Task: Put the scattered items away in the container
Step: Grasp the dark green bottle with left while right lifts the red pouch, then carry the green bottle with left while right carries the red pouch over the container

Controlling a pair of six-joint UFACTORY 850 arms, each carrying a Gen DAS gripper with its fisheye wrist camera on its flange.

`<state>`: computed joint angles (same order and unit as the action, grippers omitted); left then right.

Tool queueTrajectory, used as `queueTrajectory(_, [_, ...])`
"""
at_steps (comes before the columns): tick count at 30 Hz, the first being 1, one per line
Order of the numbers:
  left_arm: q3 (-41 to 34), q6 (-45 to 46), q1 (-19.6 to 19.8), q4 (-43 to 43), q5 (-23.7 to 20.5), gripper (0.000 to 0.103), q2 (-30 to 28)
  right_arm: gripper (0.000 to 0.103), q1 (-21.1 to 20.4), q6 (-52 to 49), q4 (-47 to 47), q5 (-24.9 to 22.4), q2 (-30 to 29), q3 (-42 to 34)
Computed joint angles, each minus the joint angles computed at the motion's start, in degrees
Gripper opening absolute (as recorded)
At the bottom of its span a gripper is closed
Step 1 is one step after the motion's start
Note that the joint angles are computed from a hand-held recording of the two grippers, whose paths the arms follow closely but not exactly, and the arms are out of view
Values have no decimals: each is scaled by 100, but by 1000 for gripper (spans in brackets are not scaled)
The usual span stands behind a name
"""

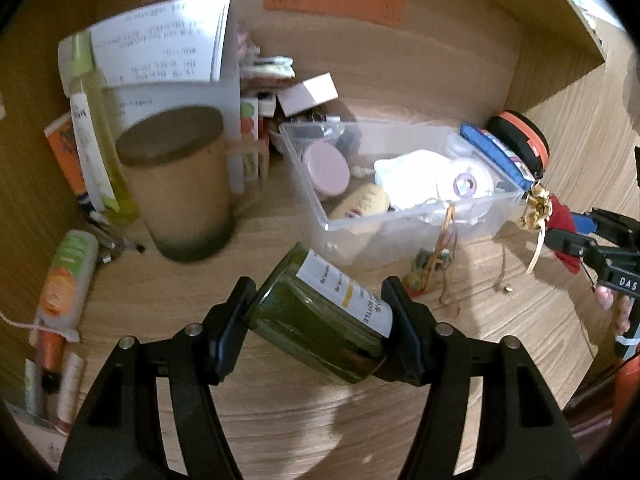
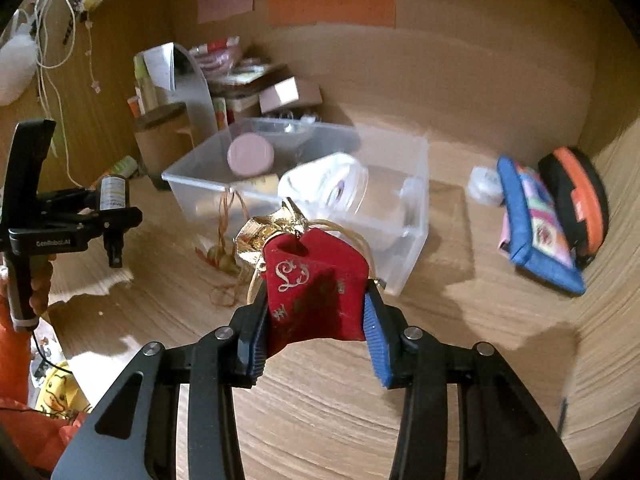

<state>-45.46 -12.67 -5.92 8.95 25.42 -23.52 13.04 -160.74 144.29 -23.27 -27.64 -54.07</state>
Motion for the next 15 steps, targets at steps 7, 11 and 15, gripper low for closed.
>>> queueTrajectory(7, [7,296,-57,-101,95,64,275,38,-35,262,-50,-109,149,-109])
queueTrajectory(11, [-94,412,-64,-31,-9,64,326,38,-31,379,-127,-149,207,-247])
queueTrajectory(15, [-257,615,-101,-136,-90,64,345,38,-27,844,-544,-135,179,-510])
